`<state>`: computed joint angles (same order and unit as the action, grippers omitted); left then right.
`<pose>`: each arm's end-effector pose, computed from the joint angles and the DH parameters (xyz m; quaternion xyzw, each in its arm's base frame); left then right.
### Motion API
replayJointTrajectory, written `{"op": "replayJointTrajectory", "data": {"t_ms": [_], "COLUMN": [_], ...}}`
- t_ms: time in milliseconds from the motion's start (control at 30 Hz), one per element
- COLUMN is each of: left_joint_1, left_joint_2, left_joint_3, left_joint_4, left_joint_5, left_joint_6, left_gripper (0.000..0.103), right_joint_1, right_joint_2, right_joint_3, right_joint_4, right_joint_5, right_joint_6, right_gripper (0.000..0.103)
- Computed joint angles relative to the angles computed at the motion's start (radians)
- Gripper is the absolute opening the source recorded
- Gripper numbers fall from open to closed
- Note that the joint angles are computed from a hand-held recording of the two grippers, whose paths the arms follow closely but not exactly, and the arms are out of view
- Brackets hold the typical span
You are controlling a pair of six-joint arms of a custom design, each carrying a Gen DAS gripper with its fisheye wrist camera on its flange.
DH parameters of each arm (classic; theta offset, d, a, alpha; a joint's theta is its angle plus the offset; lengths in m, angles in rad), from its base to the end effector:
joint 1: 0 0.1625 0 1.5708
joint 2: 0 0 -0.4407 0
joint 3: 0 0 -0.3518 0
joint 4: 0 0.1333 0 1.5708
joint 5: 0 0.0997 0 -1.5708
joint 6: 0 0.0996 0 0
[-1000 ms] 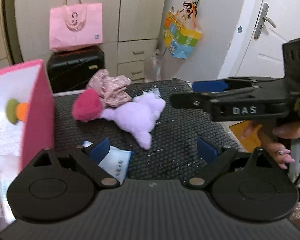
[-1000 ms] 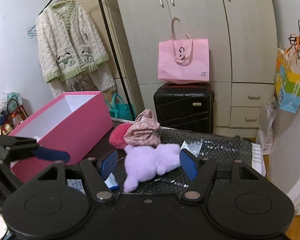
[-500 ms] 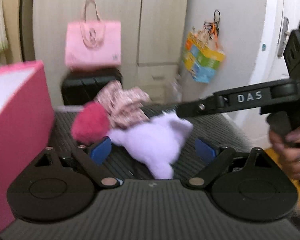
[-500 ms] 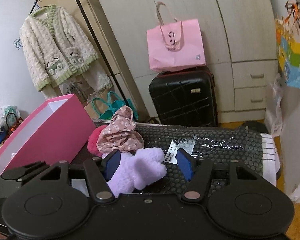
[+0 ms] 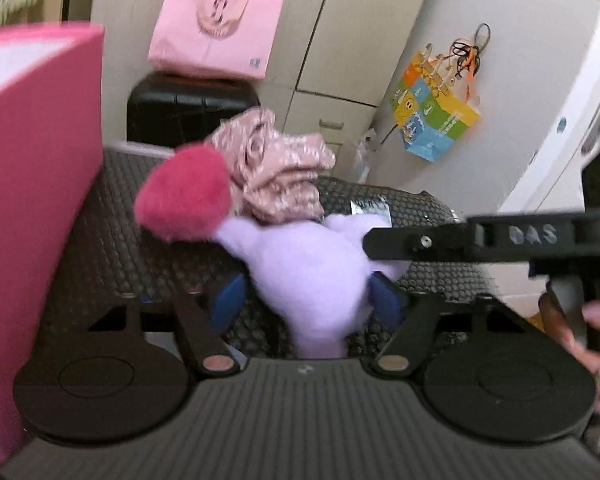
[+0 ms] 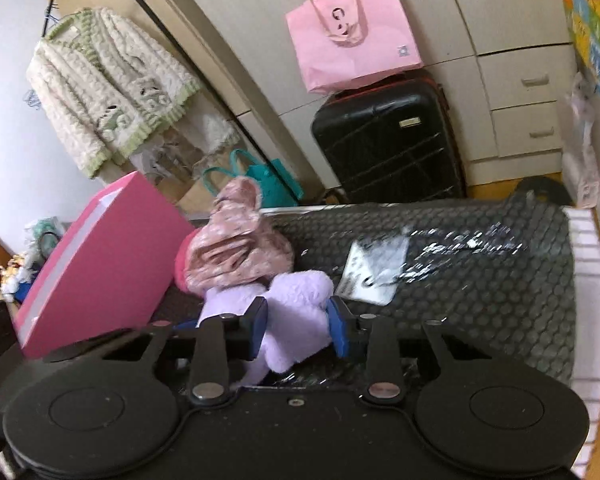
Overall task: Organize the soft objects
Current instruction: 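Close the left gripper on the lavender bunny while the right gripper grasps it too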
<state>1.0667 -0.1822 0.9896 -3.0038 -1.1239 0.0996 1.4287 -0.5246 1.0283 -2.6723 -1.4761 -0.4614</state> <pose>-0.2369 -0.7945 -0.0262 0.2107 0.9061 -0.3363 0.1463 0.0241 -0.8396 0.1876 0.1655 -0.9402 0.2943 0.0442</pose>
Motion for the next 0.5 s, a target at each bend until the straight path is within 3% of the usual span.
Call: {"op": "replayJointTrajectory", "data": {"t_ms": [133, 367, 500], "left_joint_1": [0.002, -0.007, -0.005], "left_joint_2": [-0.006, -0.013, -0.049], "left_joint_3": [0.016, 0.045, 0.079], "left_joint_4": [-0.006, -0.026, 0.005], "left_joint_5": [-0.012, -0.005, -0.049], "left_joint_6": [-0.009, 0.047, -0.002], "left_gripper": [0.051, 0.045, 0.045], "right_joint_1": [0.008, -0.012, -0.025], "right_joint_2": [-0.018, -0.037, -0.077], "right_joint_3": [0.053, 0.087, 0.159], "right_joint_4": [-0.037, -0.033, -0.058], "right_joint_5": [-0.032, -0.012, 0.026], "right_joint_6": [-0.012, -0.019, -0.050], "right_gripper": [0.033, 0.037, 0.033]}}
